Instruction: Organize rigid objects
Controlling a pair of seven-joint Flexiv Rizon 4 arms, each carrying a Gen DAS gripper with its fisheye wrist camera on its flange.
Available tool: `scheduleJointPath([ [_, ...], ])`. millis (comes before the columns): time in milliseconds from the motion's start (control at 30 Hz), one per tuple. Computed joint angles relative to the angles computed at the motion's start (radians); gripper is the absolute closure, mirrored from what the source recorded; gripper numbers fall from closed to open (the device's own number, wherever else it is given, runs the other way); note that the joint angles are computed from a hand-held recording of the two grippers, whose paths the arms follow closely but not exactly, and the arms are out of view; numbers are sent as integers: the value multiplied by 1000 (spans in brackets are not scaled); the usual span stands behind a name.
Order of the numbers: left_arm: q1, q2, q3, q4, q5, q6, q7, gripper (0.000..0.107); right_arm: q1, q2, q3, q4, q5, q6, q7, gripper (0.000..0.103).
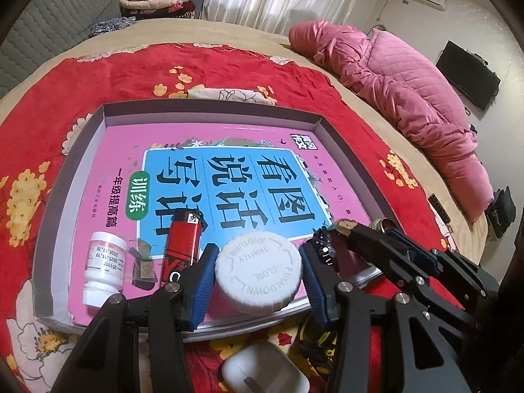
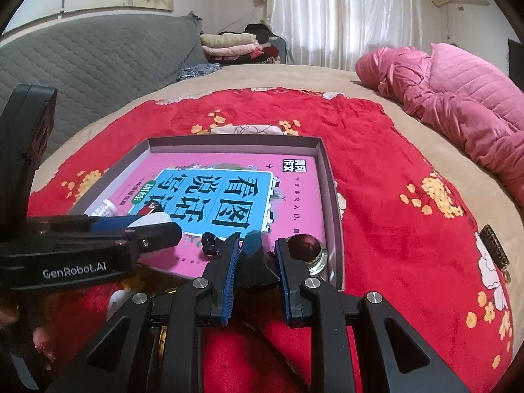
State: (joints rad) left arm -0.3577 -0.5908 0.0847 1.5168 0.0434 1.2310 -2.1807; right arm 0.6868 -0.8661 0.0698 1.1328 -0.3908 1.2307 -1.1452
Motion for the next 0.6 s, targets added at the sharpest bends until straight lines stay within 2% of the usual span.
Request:
scheduleJointPath([
  [600,-12,-35,33,-46,35,-15,-11,57,4,-80,34,-142,55,-105,-80,80],
])
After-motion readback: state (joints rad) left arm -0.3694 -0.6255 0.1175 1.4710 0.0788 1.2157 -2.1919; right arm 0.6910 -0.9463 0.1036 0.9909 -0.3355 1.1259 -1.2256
